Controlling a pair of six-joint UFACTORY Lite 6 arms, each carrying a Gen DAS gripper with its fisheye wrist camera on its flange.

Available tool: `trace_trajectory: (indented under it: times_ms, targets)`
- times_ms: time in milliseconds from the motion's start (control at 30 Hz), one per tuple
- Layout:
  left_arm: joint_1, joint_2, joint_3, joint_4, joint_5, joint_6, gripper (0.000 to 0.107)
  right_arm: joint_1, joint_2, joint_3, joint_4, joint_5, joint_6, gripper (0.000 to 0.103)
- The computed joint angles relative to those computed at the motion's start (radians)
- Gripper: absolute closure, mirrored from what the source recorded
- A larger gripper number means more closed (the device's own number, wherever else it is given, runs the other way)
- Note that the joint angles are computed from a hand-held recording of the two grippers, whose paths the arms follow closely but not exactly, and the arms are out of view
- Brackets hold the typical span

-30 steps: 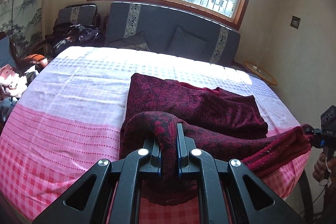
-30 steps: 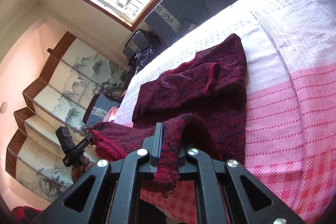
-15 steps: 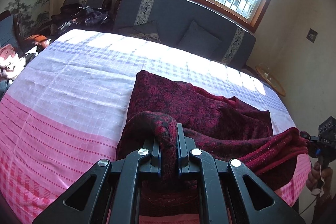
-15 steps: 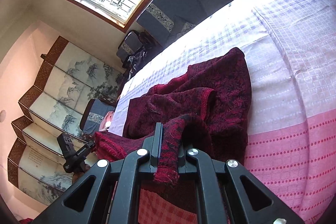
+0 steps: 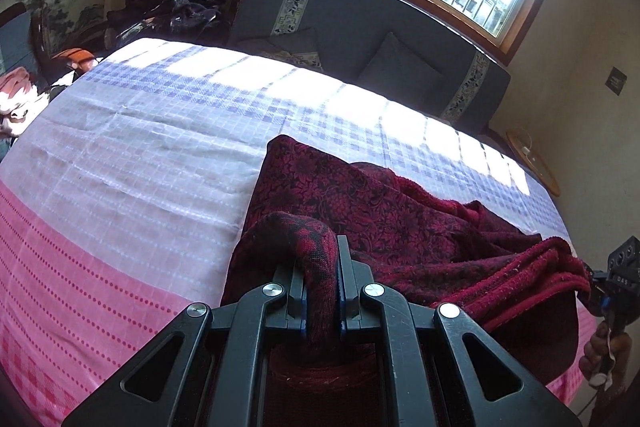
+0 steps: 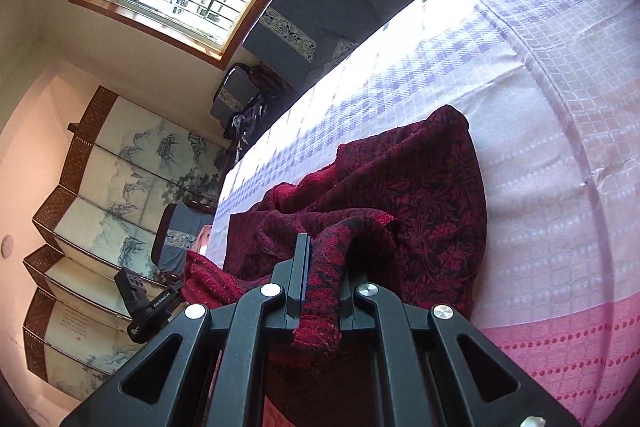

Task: Fold small clothes
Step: 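Lower the hem over the folded sleeves near the collar with both grippers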

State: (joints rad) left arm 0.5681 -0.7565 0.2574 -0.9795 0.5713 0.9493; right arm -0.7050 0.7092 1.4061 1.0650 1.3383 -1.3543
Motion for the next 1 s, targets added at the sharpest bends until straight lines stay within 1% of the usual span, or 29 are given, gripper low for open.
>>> trace_trajectory:
  times_ms: [133,333,467,700,800,1000]
  targets:
    - [-0.053,0.055,0.01,-0.033,-0.076,0.027,0.096,0.018,0.035,0.028,0.008,-0.015,0.011,0.096]
    - [-0.138,0.094,0.014,-0.07,-0.181,0.044,0.096,0.032,0.07,0.05,0.015,-0.038,0.023,0.095]
    - [-0.18,0.132,0.017,-0.137,-0.242,0.105,0.096,0.034,0.084,0.055,0.02,-0.049,0.022,0.095]
    - [-0.2,0.216,0.034,-0.298,-0.287,0.264,0.093,0.045,0.084,0.049,0.024,-0.072,0.027,0.095]
    - [-0.195,0.247,0.042,-0.348,-0.285,0.313,0.092,0.047,0.086,0.049,0.028,-0.078,0.026,0.094]
    - [-0.201,0.282,0.06,-0.356,-0.287,0.321,0.091,0.048,0.072,0.031,0.026,-0.088,0.028,0.094]
